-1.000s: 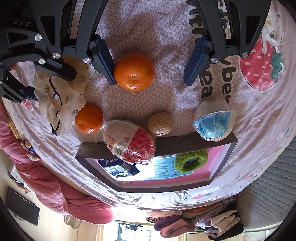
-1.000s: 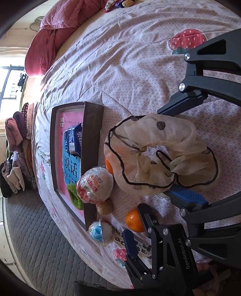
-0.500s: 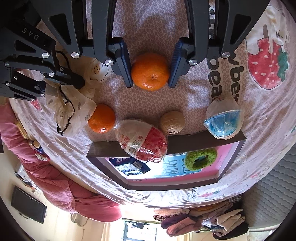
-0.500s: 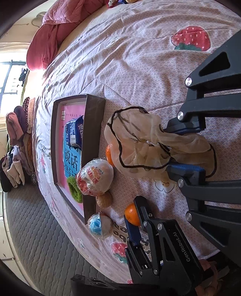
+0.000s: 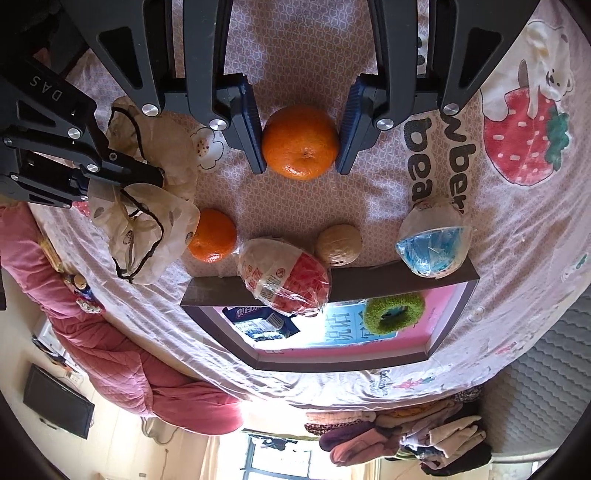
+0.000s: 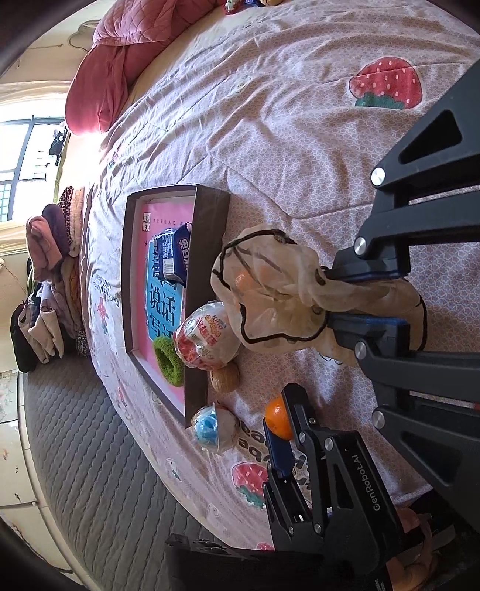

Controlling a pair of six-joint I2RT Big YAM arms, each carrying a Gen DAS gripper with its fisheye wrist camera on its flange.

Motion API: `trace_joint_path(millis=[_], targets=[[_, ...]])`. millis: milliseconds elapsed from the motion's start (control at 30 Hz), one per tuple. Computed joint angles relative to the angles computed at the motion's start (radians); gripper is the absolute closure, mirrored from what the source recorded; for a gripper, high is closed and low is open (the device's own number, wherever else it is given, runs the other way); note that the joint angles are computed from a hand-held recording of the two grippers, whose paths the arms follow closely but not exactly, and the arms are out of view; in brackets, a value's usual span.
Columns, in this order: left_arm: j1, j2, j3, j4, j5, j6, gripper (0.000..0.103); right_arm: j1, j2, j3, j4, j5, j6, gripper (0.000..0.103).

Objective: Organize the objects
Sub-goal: 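Lift orange with left tool while right tool carries scrunchie toward tray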

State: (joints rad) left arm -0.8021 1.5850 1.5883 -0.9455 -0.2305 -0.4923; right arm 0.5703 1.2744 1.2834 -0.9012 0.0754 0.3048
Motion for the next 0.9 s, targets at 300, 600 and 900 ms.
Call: trace_joint_path(millis=[300, 600, 900], targets=[[-0.01, -0.041, -0.014, 0.005, -0.027, -0.008, 0.064, 0.007, -0.029, -0.008, 0.04, -0.006, -0.002, 0.09], [-0.014, -0.073, -0.026, 0.011, -0.046, -0.019, 0.064, 0.018, -0.038, -0.009, 0.059, -0.021, -0.012, 0.09], [-0.019, -0.093, -0.022, 0.027, -0.098, -0.013, 0.064, 0.031, -0.061, -0.004, 0.104, -0.005, -0.005, 0.09]])
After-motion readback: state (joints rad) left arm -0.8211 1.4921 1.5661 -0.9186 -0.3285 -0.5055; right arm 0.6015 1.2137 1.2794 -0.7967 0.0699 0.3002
